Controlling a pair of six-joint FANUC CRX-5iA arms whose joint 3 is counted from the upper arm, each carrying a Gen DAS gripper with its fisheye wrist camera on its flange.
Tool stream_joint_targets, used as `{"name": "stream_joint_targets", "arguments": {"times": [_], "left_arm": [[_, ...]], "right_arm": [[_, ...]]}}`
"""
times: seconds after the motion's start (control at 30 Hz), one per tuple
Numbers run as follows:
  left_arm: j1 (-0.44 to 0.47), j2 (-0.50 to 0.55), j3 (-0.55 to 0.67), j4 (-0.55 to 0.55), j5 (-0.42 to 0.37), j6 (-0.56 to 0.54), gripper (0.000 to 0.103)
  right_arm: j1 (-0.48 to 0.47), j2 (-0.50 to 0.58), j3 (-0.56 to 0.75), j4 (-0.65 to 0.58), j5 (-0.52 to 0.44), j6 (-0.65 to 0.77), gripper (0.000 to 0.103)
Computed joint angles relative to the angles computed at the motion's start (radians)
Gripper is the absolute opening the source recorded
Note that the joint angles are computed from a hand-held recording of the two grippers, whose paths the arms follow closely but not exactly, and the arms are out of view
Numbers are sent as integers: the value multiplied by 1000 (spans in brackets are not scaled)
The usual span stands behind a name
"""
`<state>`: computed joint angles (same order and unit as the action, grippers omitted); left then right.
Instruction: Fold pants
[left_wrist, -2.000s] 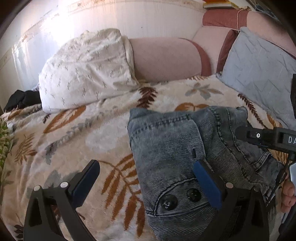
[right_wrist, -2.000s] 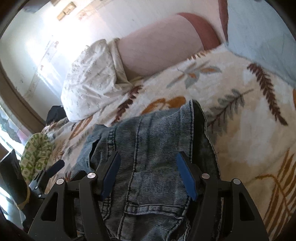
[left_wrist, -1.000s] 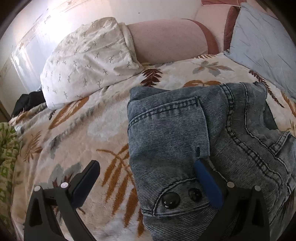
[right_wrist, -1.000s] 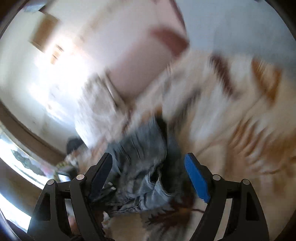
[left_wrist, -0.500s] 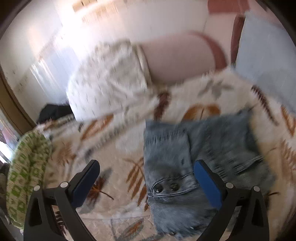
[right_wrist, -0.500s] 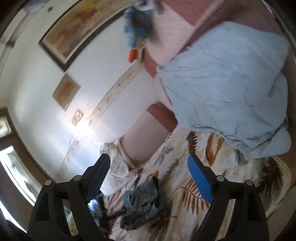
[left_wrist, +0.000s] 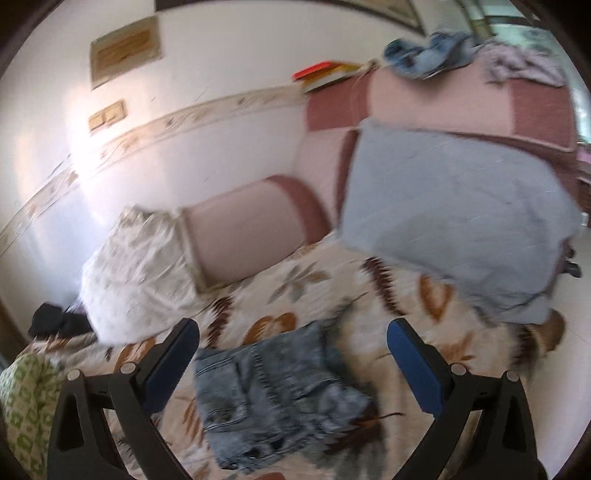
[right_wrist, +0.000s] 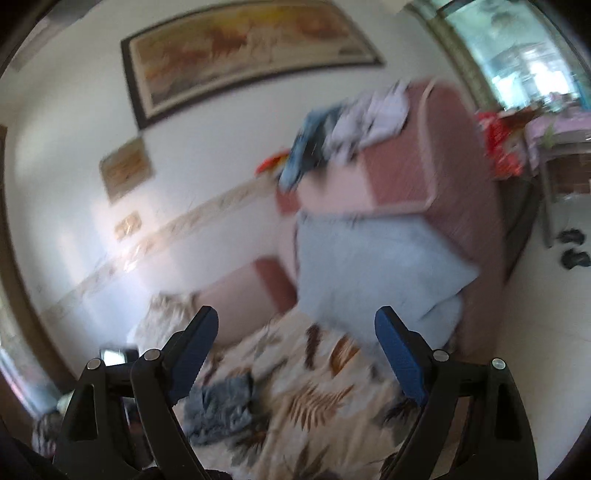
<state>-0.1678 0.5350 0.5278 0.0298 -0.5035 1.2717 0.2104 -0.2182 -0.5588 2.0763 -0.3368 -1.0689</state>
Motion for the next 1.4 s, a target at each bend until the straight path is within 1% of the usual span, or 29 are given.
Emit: {"name": "stream_joint_targets", "arguments": {"times": [0.1, 0.13, 0.2, 0.23, 0.3, 0.4, 0.43, 0.5, 0.57, 0.7, 0.83, 0.93, 0.97, 1.1, 1.2, 1.27, 1.3, 1.4], "left_arm": [[10, -68, -144, 150, 104, -156, 103], [10, -86, -177, 166, 127, -179, 103], [19, -112, -226, 199, 159, -229, 103], [24, -120, -238, 202, 165, -234, 103], [34, -142, -266, 178, 192, -203, 103], [49, -164, -285, 93, 226, -121, 103], [53, -168, -280, 45, 226, -77, 103], [60, -169, -259, -42, 203, 13, 103], [66, -171, -248, -87, 175, 69, 103], [63, -170, -214, -229, 115, 204, 103], [59, -167, -190, -276, 62, 252, 103], [47, -170, -175, -330, 39, 298, 103], [43, -170, -171, -342, 33, 306, 103], [41, -171, -167, -315, 10, 283, 103], [26, -168, -150, -372, -8, 327, 103], [23, -167, -146, -379, -12, 337, 103], [24, -167, -147, -370, -9, 332, 103], [44, -164, -165, -280, 9, 257, 103]], "right_arm": [[48, -28, -1, -13, -101, 2, 89], [71, -25, 7, -14, -140, 10, 91], [101, -3, 31, -2, -189, 9, 91], [110, 13, 47, 8, -195, 1, 91], [125, 40, 74, 3, -187, 13, 91], [167, 79, 111, -38, -204, 77, 91], [183, 89, 121, -60, -211, 110, 91], [206, 108, 141, -84, -211, 155, 91], [215, 120, 154, -70, -204, 159, 91], [225, 138, 169, -69, -191, 174, 91], [212, 132, 160, -41, -163, 152, 91], [183, 120, 150, 11, -133, 89, 92], [171, 116, 146, 31, -121, 63, 92], [123, 104, 138, 127, -74, -40, 92], [89, 102, 141, 204, -41, -112, 92], [70, 102, 144, 248, -20, -156, 92], [67, 105, 145, 251, -18, -158, 92], [47, 116, 155, 302, 2, -198, 92]]}}
